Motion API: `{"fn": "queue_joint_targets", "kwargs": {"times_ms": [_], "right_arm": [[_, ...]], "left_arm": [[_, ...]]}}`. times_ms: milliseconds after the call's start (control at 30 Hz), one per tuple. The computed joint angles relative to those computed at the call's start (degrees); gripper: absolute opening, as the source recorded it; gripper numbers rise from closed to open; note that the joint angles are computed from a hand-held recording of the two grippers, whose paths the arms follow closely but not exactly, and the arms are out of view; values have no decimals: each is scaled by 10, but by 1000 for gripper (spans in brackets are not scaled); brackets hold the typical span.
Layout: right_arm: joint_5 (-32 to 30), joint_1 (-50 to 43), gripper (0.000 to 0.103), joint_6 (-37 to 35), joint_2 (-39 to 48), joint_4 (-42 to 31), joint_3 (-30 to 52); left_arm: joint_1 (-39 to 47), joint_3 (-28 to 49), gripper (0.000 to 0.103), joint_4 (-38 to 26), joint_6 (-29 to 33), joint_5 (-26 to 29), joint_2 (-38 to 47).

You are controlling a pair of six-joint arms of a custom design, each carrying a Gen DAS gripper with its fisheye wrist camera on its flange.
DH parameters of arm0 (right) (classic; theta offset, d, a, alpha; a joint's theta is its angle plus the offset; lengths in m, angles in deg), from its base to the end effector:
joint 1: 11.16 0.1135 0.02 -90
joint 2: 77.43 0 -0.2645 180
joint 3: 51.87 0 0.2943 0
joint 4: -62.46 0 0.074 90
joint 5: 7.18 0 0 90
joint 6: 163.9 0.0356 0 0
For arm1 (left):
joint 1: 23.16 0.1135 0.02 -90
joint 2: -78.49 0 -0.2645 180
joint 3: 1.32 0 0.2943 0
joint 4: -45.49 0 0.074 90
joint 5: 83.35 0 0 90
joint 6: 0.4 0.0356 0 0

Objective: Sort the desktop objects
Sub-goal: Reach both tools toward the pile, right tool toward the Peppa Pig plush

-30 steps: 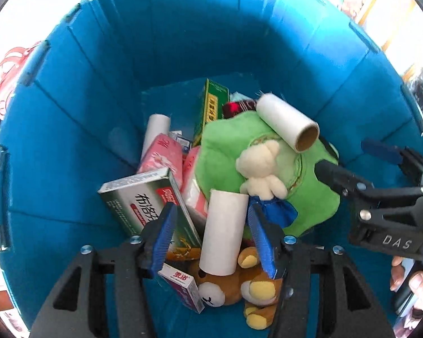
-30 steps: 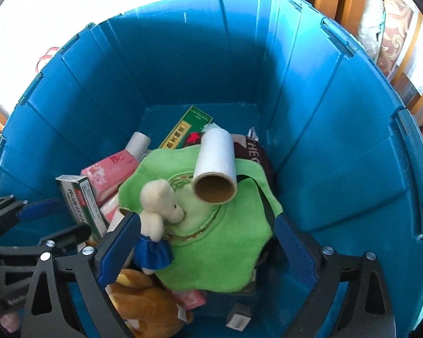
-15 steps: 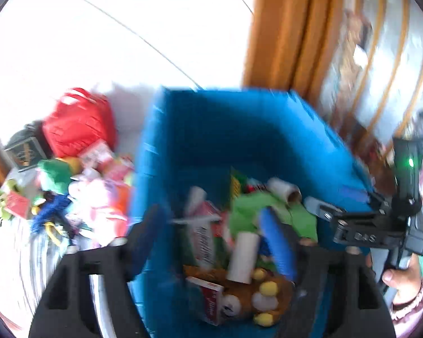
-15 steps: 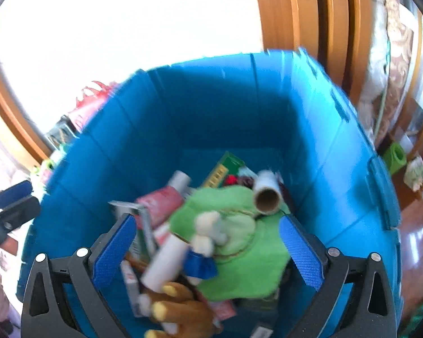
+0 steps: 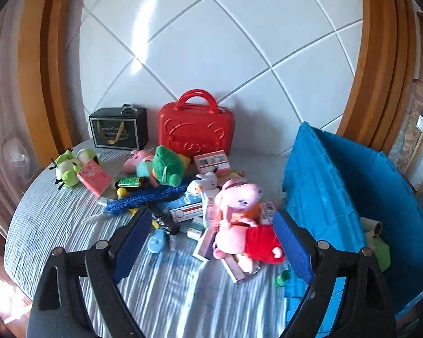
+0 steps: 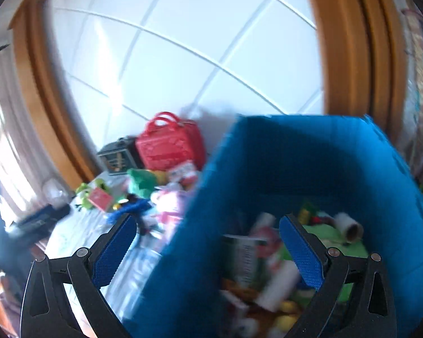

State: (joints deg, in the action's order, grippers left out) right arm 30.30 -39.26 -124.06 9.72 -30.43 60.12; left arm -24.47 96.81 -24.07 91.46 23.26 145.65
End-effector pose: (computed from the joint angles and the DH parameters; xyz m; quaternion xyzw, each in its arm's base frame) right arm 0.2865 -0.1209 0.4126 -0.2511 0.8480 0.2292 0.4066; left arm 0.2539 -0.0160 0.4413 0.0873 0.8895 -0.1281 0.4298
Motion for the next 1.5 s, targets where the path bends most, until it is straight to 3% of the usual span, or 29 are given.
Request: {"fn": "queue_joint_targets", "kwargs": {"times_ms": [133,233,433,533,733,867,933,967,1000,1067,1100,1333,1400,1467,1500], "right_arm": [[28,96,103,154,-163,130,-155],[118,225,103,312,-258,234,-250],[337,444,103,503,-345,369,-401],[378,483,103,550,-347,422,-479],[469,507,103,635,-313,609,-668],[553,513,103,689,-245,775,-783],[578,499,103,724,-190,840,-814],[596,492,103,744,-162,876,-827],[619,489,98,759,-144,904,-837],[640,476,81,787,-116,945,-848],[651,470,73,805,-105,960,-851],[717,457,73,823,-34,984,-816],[704,452,73,805,-16,997,-807],[685,450,73,786,2,1008,-798],[672,447,73,781,9,1011,-793]], "left_arm": [[117,-13,88,19,122,78,71],[165,8,88,28,199,108,147],[165,44,88,43,279,110,259],[146,18,88,74,307,100,282],[106,-69,88,174,315,79,311],[77,-130,88,254,320,81,332],[57,-133,84,261,324,82,359],[46,-131,77,259,328,88,372],[35,-128,70,258,332,90,384],[14,-121,68,253,345,90,403],[6,-117,68,251,343,93,412],[-48,-49,68,220,321,89,479],[-59,-31,68,210,317,87,496],[-67,-37,61,225,326,86,493],[-67,-35,50,219,335,93,494]]}}
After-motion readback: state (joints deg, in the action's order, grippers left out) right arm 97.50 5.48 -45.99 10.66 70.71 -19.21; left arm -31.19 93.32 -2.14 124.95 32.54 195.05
